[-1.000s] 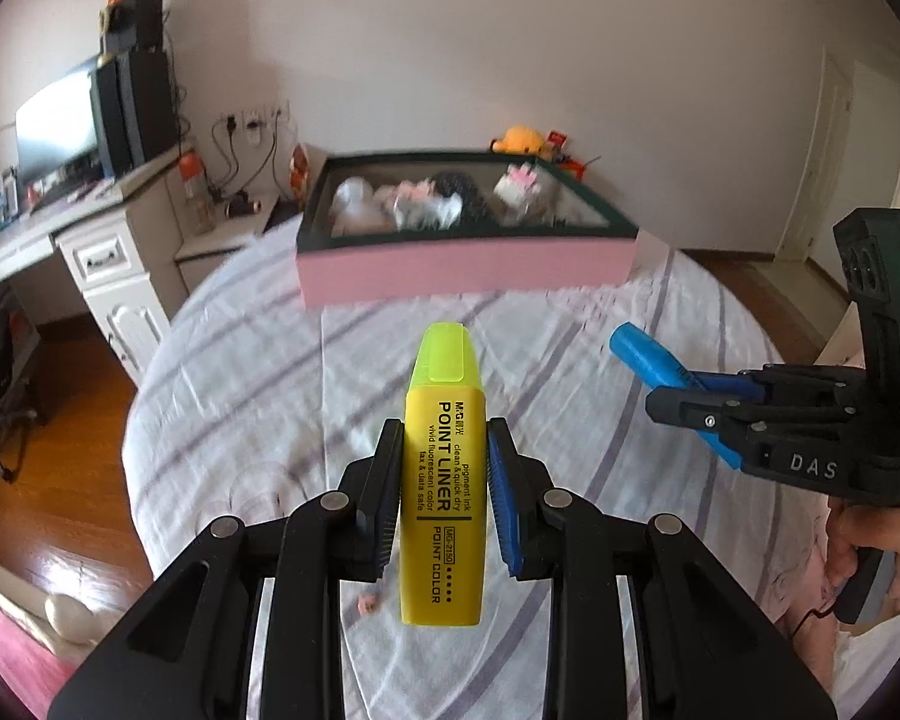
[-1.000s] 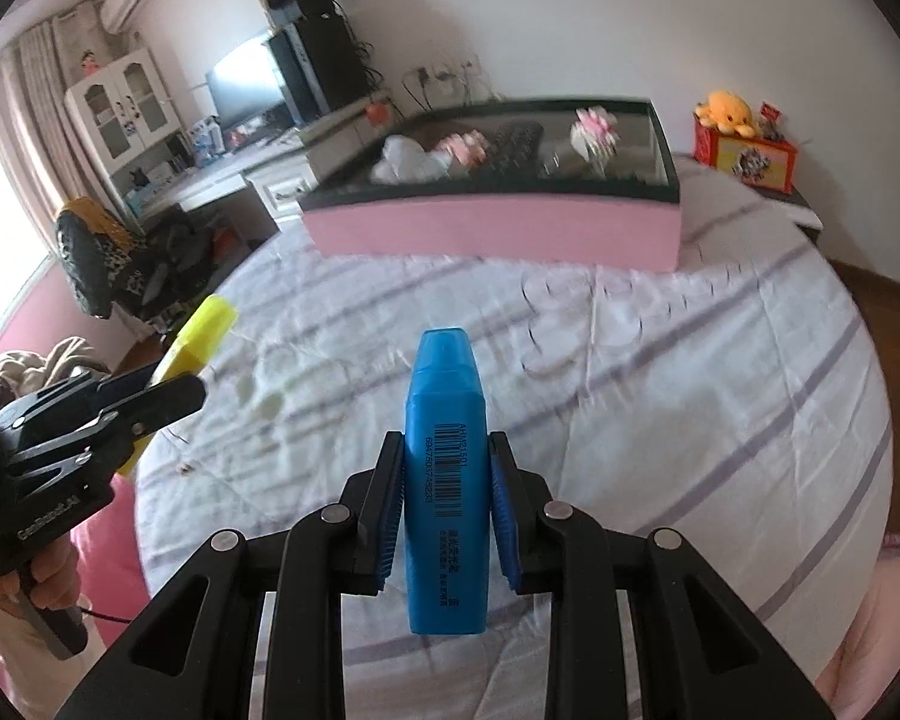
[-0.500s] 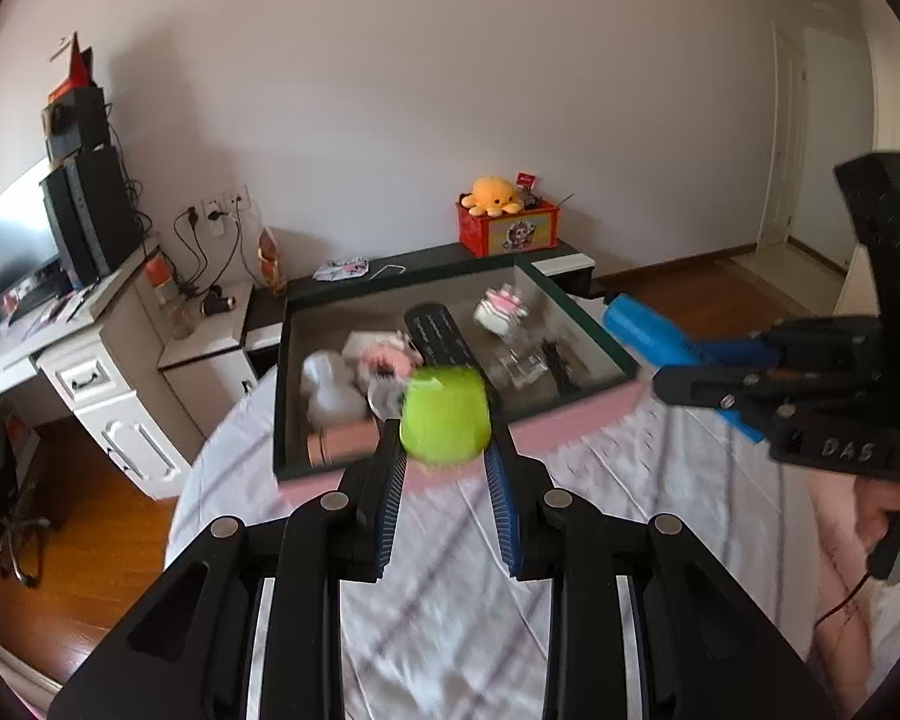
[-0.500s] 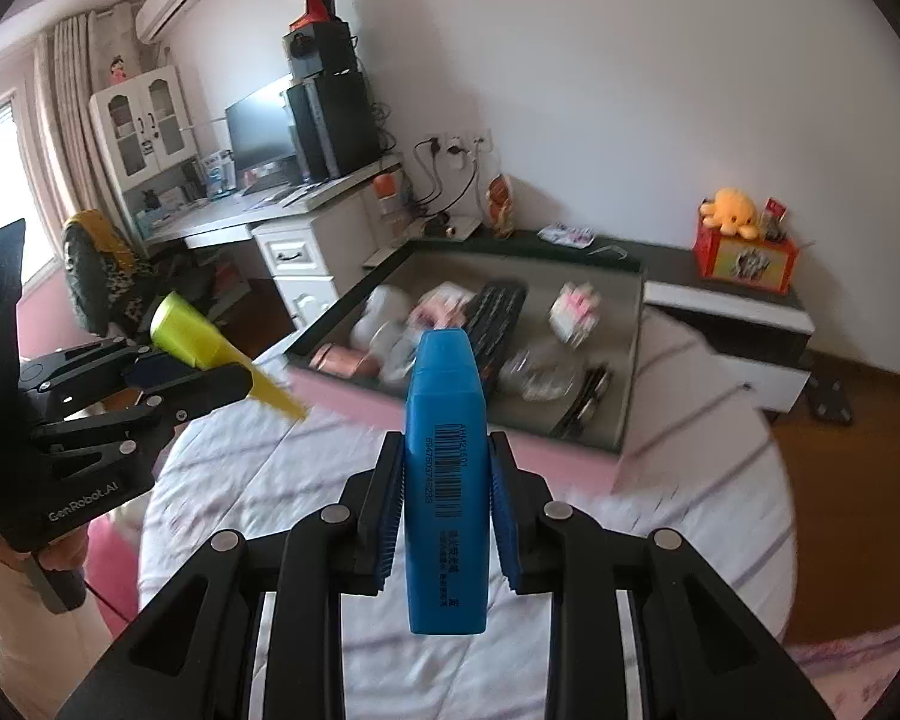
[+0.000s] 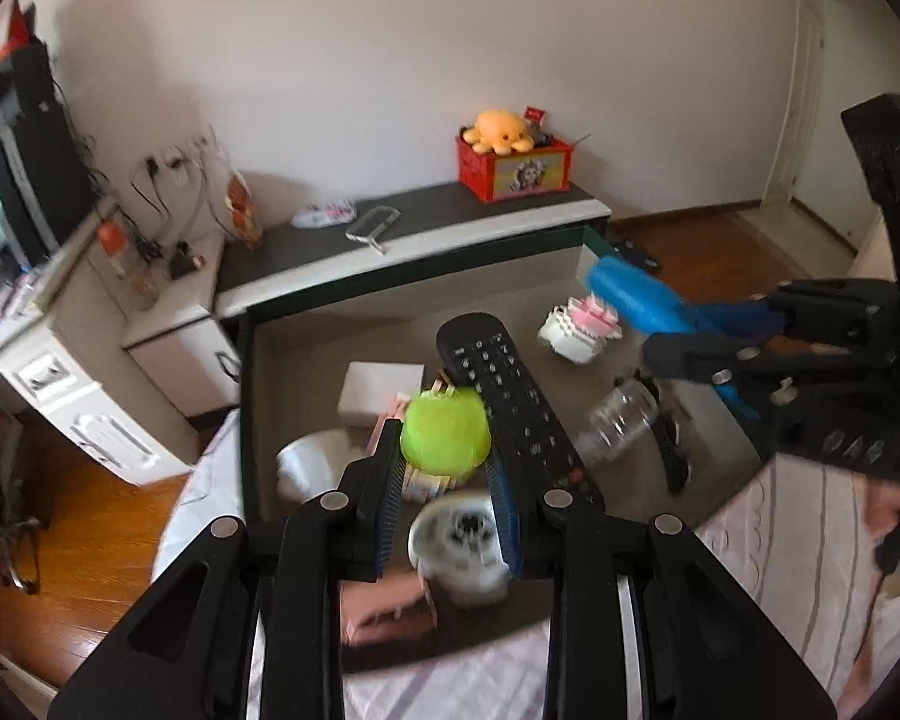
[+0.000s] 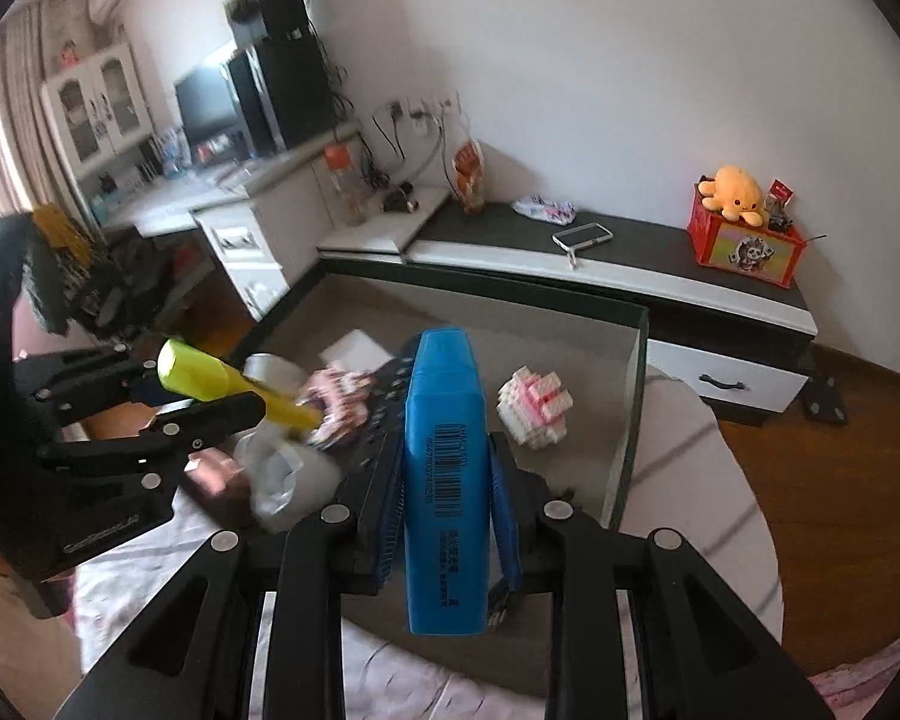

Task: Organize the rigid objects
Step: 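Carry the yellow highlighter with the left gripper while the right carries the blue one over the box, then open the left gripper over the box while the right releases the blue highlighter inside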

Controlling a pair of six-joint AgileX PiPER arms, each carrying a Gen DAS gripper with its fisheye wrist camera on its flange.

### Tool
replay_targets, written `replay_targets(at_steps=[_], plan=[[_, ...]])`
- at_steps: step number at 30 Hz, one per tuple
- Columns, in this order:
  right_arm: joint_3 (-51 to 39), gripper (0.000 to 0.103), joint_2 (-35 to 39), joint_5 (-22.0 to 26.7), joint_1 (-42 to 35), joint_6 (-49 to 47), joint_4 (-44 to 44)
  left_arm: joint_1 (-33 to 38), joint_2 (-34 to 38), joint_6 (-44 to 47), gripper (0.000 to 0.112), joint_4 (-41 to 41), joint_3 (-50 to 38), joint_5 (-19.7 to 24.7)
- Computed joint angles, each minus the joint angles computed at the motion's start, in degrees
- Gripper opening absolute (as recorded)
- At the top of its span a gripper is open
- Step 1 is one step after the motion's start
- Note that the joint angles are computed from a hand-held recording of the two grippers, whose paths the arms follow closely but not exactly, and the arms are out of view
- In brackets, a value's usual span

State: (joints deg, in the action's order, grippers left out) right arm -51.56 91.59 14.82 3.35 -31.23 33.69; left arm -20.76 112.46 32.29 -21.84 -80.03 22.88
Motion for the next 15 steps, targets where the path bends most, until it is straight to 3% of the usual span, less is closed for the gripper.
replay_targets(at_steps=[3,8,15], plan=[[-5.23,0.027,5.3,1.11,0.45,6.43,-5.93,-0.89,3.95,-7.88,0.028,8.09,-5.74,1.24],[-12.0,0.027,12.01,3.61,0.79,15.83,-16.04,-1.85,8.99,-10.8,0.028,12.41,-12.19,4.22],[-15.61,0.028,15.5,6.39,0.51,17.66,-18.36,-2.74,11.88,-13.38,0.028,15.45,-14.88,4.79]])
